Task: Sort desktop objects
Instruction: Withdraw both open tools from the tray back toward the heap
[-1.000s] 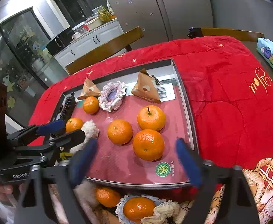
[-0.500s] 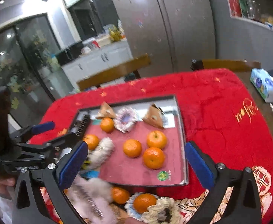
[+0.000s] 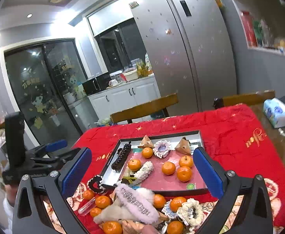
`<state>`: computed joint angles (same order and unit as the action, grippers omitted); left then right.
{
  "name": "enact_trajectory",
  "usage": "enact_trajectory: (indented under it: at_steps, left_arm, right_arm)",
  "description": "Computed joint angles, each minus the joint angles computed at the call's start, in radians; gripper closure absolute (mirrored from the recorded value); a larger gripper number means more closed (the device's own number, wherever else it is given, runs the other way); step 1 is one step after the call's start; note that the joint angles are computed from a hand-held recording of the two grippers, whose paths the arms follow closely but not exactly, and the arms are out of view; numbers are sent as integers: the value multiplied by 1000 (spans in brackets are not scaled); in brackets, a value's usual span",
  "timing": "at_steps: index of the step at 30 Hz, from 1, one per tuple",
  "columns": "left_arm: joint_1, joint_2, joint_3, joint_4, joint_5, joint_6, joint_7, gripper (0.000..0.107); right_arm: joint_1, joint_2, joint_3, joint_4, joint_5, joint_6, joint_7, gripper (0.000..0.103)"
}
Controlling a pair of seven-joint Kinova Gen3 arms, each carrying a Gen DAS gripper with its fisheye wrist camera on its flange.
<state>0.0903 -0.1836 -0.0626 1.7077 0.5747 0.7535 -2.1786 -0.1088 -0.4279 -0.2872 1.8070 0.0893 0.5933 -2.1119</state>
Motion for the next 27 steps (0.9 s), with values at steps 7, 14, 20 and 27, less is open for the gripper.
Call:
enact_trajectory:
  at_steps: [7, 14, 20, 27]
  left_arm:
    - [18, -147, -33, 102, -68, -41, 16, 5]
    - [10, -323, -40, 293, -215, -121, 77, 5]
    - [125, -449, -148, 438, -240, -160, 57, 5]
    - [244, -504, -227, 520, -211, -124, 46, 5]
  right_arm:
    - [125, -122, -151, 62, 37, -23, -142, 0]
    - [223, -275, -281, 165, 28, -25, -198, 0]
    - [261, -358, -335, 214, -15, 31, -193, 0]
    - [207, -394, -316, 281, -86, 76, -184, 0]
